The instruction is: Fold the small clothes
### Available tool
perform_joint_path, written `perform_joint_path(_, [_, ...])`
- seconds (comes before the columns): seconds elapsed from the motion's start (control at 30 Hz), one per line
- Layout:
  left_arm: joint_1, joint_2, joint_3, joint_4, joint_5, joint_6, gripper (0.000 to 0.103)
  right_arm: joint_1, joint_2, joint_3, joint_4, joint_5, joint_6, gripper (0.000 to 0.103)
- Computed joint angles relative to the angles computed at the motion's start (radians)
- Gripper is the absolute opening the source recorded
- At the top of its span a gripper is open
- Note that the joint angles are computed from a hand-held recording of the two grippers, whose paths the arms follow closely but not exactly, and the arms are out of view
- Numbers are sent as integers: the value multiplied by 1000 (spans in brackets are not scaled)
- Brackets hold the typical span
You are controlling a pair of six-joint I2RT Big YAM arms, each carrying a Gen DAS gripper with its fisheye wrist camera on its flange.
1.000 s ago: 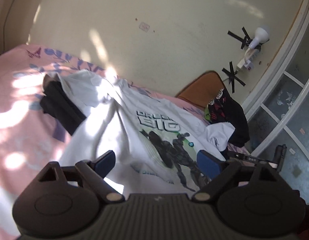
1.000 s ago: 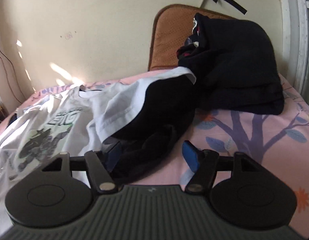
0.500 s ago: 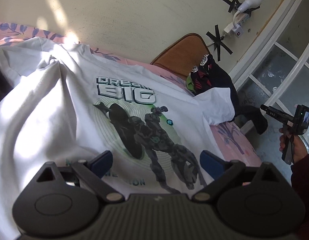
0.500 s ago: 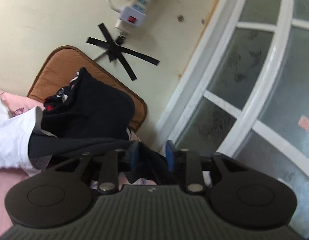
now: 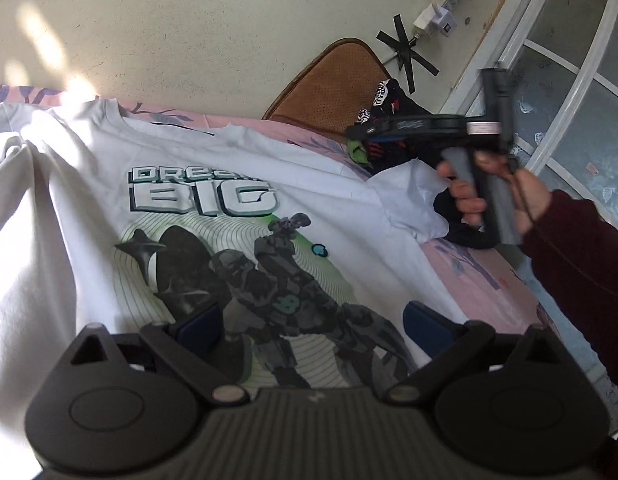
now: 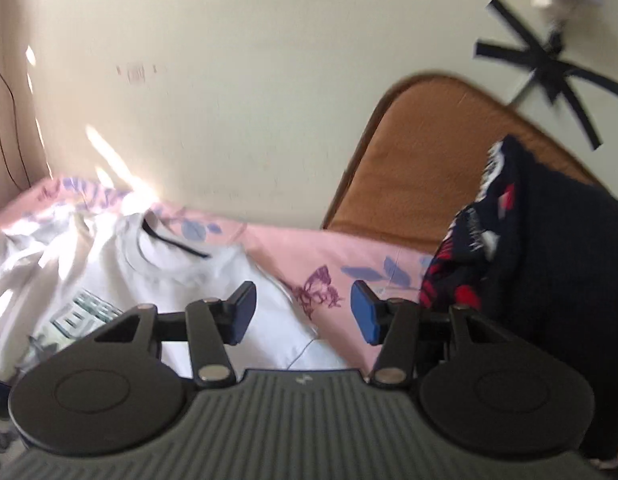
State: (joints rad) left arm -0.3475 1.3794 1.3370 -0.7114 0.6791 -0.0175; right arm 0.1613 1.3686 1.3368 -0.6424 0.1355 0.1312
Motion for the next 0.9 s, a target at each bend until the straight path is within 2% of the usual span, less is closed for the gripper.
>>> perform_joint_path(0.07, [7, 2, 1, 2, 15, -8, 101, -9, 90, 75, -100, -25, -5, 65])
perform_joint_path(0.1, [8, 3, 2, 4, 16, -11, 101, -11, 115, 91, -135, -42, -4, 65])
perform_joint_path(0.13, [7, 4, 2, 5, 17, -12, 101, -8, 111, 78, -120, -45, -9, 65])
perform_joint_path(0.2, [5, 2, 1, 4, 12, -7, 102, 3, 91, 59, -88, -56, -74, 31])
perform_joint_path(0.23, [4, 1, 0, 4, 11, -4, 103, 9, 87, 59, -77, -41, -96, 9])
perform_joint_path(0.3, [1, -1, -2, 5, 4, 0, 103, 29, 72, 50, -42, 39, -144, 8])
perform_joint_path(0.37, [2, -2, -3, 6, 4, 0, 103, 57, 67, 37, 63, 209, -254, 8])
perform_joint_path(0.43, [4, 0, -3, 10, 4, -5, 103, 58, 78, 46, 115, 261, -276, 8])
perform_joint_path(0.5, [7, 0, -4, 16, -1, -11, 103, 72, 126, 48, 179, 369, -373, 8])
perform_joint_path(0.6, [5, -2, -7, 19, -9, -4, 103, 79, 201, 67, 106, 403, -385, 8])
perform_joint_path(0.67, [3, -4, -10, 23, -13, -3, 103, 98, 196, 28, 159, 450, -407, 12])
perform_joint_path(0.7, [4, -3, -9, 22, -12, -3, 103, 103, 191, 35, 138, 456, -384, 11])
perform_joint_path(0.73, [5, -2, -8, 21, -10, -3, 103, 106, 175, 39, 111, 446, -350, 19])
perform_joint_path(0.77, [5, -3, -9, 21, -12, -3, 103, 109, 150, 34, 96, 425, -323, 37])
perform_joint_path(0.8, [2, -4, -8, 20, -16, -2, 103, 115, 120, 25, 107, 393, -302, 46])
perform_joint_path(0.83, [1, -5, -9, 19, -21, -1, 103, 125, 91, 17, 110, 374, -283, 49])
perform_joint_path(0.9, [-2, -4, -1, 10, -26, 3, 103, 143, 49, 32, 84, 308, -226, 49])
